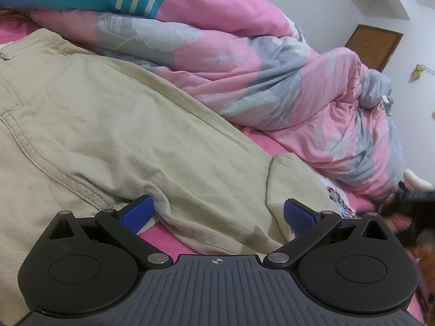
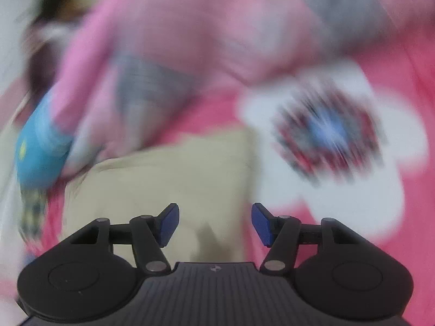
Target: Fold clothes
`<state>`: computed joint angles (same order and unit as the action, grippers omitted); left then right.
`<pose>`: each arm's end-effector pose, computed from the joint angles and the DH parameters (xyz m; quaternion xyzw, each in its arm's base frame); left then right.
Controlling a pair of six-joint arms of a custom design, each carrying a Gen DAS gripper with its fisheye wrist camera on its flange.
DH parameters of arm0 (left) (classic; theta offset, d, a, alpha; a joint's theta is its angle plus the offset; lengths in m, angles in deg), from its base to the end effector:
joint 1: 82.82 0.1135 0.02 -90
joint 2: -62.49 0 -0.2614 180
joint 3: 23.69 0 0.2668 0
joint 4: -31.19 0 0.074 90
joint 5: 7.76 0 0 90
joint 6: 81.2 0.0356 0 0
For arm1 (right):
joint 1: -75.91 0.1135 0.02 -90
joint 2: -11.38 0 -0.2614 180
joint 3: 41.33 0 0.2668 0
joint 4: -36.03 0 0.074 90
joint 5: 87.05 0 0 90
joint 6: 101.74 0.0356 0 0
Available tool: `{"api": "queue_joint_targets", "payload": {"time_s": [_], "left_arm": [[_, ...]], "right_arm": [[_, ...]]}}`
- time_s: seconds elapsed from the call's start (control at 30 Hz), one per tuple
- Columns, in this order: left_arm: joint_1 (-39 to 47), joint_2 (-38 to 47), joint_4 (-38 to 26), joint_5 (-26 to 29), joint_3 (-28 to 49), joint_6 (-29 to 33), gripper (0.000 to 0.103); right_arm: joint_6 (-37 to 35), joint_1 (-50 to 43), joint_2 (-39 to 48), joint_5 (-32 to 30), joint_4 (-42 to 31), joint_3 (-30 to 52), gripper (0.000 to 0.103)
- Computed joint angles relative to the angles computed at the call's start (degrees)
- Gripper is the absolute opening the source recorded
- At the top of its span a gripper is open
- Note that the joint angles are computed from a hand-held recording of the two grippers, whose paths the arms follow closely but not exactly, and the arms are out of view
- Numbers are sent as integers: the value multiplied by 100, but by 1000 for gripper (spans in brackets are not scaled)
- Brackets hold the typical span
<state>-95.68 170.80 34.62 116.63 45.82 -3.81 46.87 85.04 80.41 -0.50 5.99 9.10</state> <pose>0.3800 -0.1074 0.1346 0.1375 0.8485 -0.3528 0.3697 0.2482 0.0421 0.1903 0.3817 0.8538 0.2201 0.2774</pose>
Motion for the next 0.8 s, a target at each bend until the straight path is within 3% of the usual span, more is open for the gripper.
{"api": "queue_joint_targets", "payload": {"time_s": [0.13,0.3,0.4,0.47,0.57,0.8], "left_arm": [[0,4,-7,3,5,6,103],[-1,17,-31,-5,32,18,103],[-6,16,-23,-5,30,3,103],[-5,17,-15,-2,26,-3,103],[-4,21,-17,0,32,-4,103],[0,26,-12,5,35,-6,103]], "right_arm": [[794,-231,-364,-673,1061,-1089,58],[1144,-94,-244,-1097,1918,-1378,58],[1073,205,26,-758,2091,-1248,47],[1012,327,32,-533,2177,-1227,32],[827,546,-111,-47,2043,-1144,27],[-99,1051,-933,1572,682,-767,24]]}}
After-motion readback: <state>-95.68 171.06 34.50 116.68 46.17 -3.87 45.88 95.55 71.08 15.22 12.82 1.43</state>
